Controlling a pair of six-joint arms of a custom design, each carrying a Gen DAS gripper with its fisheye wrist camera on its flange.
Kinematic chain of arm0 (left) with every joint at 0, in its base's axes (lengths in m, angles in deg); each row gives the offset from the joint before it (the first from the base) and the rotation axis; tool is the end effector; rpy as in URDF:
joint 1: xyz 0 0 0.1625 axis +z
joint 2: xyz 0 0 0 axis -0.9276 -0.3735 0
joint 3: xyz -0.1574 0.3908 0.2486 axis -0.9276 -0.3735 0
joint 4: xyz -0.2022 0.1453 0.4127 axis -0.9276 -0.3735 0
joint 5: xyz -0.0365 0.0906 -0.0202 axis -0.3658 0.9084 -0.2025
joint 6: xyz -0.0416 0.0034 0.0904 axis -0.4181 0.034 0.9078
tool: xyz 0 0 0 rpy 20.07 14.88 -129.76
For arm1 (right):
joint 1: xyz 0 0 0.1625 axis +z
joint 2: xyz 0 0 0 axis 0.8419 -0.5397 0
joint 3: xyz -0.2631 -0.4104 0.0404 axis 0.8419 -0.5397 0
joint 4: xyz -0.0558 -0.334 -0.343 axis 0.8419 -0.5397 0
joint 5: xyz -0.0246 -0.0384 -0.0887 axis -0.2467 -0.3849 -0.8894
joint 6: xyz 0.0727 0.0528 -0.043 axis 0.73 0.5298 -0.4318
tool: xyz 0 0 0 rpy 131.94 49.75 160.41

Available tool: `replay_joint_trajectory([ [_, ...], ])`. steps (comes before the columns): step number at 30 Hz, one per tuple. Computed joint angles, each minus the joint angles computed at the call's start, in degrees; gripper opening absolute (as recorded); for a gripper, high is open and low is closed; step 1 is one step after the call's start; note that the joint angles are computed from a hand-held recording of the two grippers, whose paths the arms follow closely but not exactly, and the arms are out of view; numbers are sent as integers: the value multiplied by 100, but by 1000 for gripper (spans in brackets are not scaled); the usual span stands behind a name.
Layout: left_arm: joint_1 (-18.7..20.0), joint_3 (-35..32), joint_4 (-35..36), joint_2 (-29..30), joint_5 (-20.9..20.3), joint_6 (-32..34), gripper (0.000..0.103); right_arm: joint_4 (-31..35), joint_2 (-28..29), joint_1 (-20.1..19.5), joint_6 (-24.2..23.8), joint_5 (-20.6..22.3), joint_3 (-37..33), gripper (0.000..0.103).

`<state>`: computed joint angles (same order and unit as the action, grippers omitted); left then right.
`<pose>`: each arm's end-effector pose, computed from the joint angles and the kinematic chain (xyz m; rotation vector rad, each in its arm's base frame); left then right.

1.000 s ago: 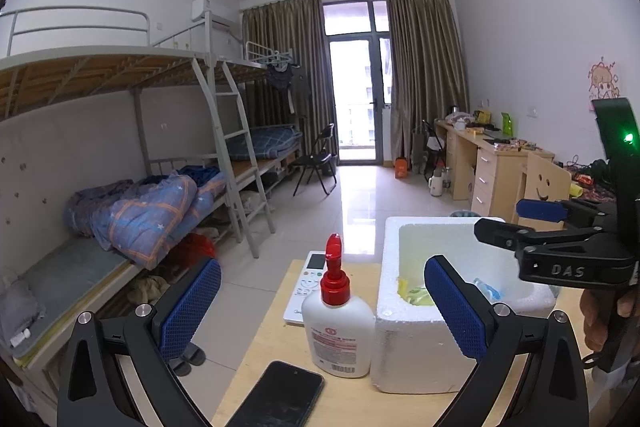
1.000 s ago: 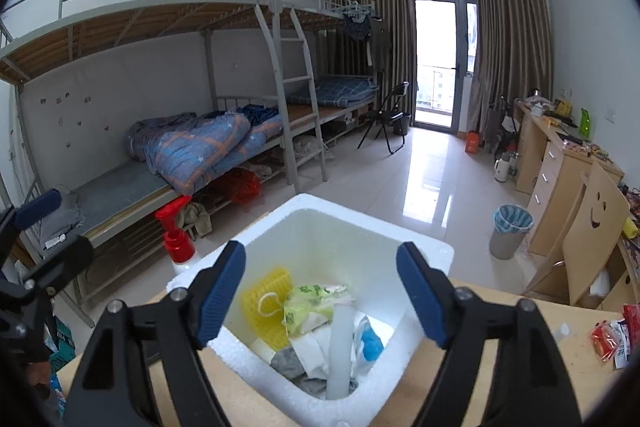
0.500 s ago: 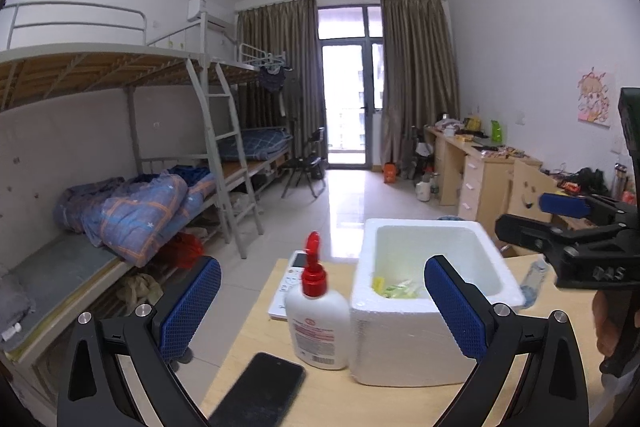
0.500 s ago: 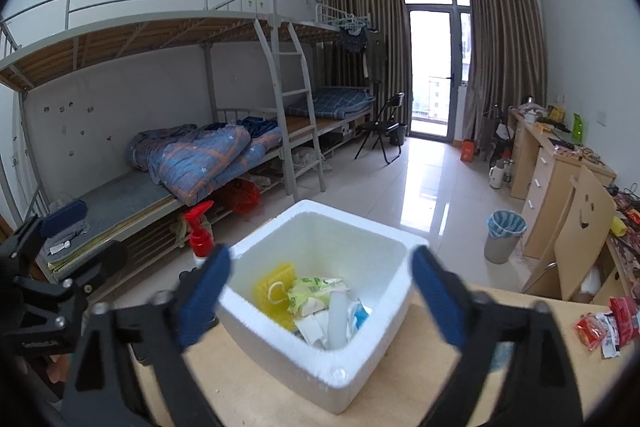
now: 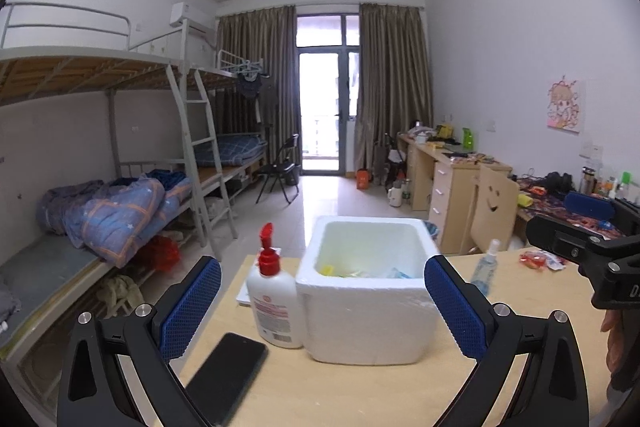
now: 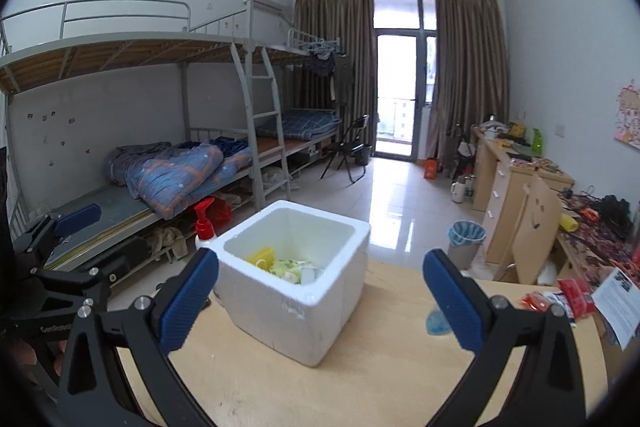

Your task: Organize soft objects

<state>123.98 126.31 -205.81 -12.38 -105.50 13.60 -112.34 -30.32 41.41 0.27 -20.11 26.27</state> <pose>-0.2315 -0.7210 0.2240 0.4322 1.8726 -1.4722 0.2631 -0.8443 0.1445 1.2029 -2.2518 1.2080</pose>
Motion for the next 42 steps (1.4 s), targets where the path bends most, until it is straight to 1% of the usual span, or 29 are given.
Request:
replay_joint_trajectory([
  [5, -186, 283, -120, -88, -35, -69, 102, -339, -356, -48, 86, 43, 580, 103],
  [7, -278, 390, -220, -110, -39, -37, 102, -436, -457, -53, 69, 59, 720, 103],
  [10, -371, 536, -307, -151, -73, -36, 102, -723, -682, -103, 5, 119, 1109, 103],
  [20, -690, 950, -1102, -163, -4, 142, 102, -1473, -1138, -299, -92, 486, 1976, 103],
  [24, -759, 1073, -1504, -106, 8, 272, 102, -1861, -1189, -339, -63, 459, 2232, 103],
  [26, -782, 1126, -1671, -80, 13, 324, 102, -2080, -1230, -388, -30, 544, 2402, 103],
  [28, -792, 1198, -1734, -70, -18, 312, 102, -2169, -1267, -422, -10, 601, 2519, 103],
  [32, -805, 1390, -1766, -116, -123, 250, 102, -2559, -1269, -486, 18, 682, 2730, 103],
  [38, -778, 1645, -2078, -109, -211, 217, 102, -2966, -1225, -600, 94, 600, 2977, 103],
  [42, -738, 1778, -2085, -70, -271, 138, 102, -3051, -1188, -688, 121, 605, 3071, 103],
])
